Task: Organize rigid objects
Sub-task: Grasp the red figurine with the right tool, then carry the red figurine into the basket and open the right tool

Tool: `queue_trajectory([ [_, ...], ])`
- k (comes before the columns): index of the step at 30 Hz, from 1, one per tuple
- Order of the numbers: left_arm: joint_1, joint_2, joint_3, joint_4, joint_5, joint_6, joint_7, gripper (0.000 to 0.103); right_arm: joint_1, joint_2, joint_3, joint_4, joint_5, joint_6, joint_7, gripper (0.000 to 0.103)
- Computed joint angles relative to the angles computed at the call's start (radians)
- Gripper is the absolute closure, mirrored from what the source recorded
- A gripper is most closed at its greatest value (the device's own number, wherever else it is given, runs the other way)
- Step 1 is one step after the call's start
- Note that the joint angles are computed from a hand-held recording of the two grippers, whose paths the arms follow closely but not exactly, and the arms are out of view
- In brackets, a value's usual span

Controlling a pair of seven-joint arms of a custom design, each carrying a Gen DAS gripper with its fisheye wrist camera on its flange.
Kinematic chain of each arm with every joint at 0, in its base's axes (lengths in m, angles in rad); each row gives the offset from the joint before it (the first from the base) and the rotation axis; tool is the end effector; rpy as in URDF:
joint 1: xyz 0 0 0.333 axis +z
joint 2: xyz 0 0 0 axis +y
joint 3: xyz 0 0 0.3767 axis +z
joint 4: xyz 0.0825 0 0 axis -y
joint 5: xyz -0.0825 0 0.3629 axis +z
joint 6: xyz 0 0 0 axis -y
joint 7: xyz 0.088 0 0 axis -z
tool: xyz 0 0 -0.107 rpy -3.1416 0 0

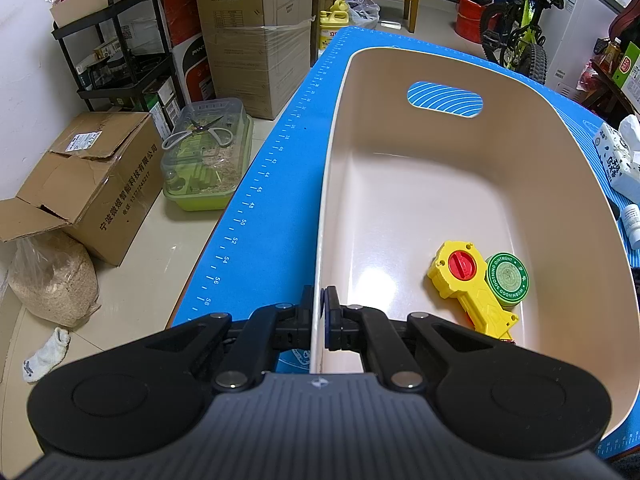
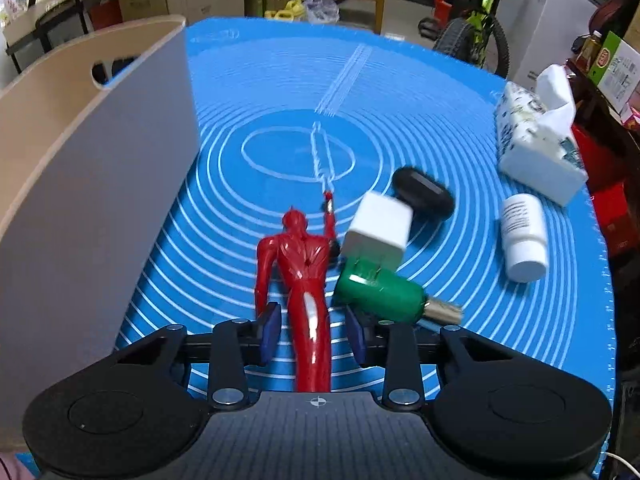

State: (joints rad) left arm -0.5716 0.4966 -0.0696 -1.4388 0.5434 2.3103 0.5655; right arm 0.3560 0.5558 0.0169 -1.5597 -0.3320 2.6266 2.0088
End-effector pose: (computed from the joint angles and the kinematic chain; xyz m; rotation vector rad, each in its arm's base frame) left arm 0.6081 -0.4261 0.5082 -1.9691 1.8089 -0.5275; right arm 0.6970 0.2780 0.4407 -2.0725 1.7344 -0.5502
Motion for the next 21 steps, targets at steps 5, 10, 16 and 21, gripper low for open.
queue_trajectory([
  [5, -0.001, 0.0, 0.001, 0.0, 0.001, 0.0, 0.001, 0.097, 0.012, 0.014, -0.01, 0.01, -0.019, 0.025, 0.013, 0.07],
  [10, -0.001, 0.0, 0.001, 0.0, 0.001, -0.001, 0.001, 0.097, 0.004, -0.006, -0.002, -0.031, -0.02, 0.084, 0.015, 0.071],
  [16, -0.001, 0.0, 0.001, 0.0, 0.001, 0.0, 0.0, 0.097, 0.035, -0.056, -0.044, -0.079, -0.057, 0.156, 0.109, 0.071],
  [21, -0.001, 0.001, 0.001, 0.001, 0.001, -0.001, 0.0, 0.097, 0.071, -0.099, -0.09, -0.11, -0.128, 0.251, 0.215, 0.071],
])
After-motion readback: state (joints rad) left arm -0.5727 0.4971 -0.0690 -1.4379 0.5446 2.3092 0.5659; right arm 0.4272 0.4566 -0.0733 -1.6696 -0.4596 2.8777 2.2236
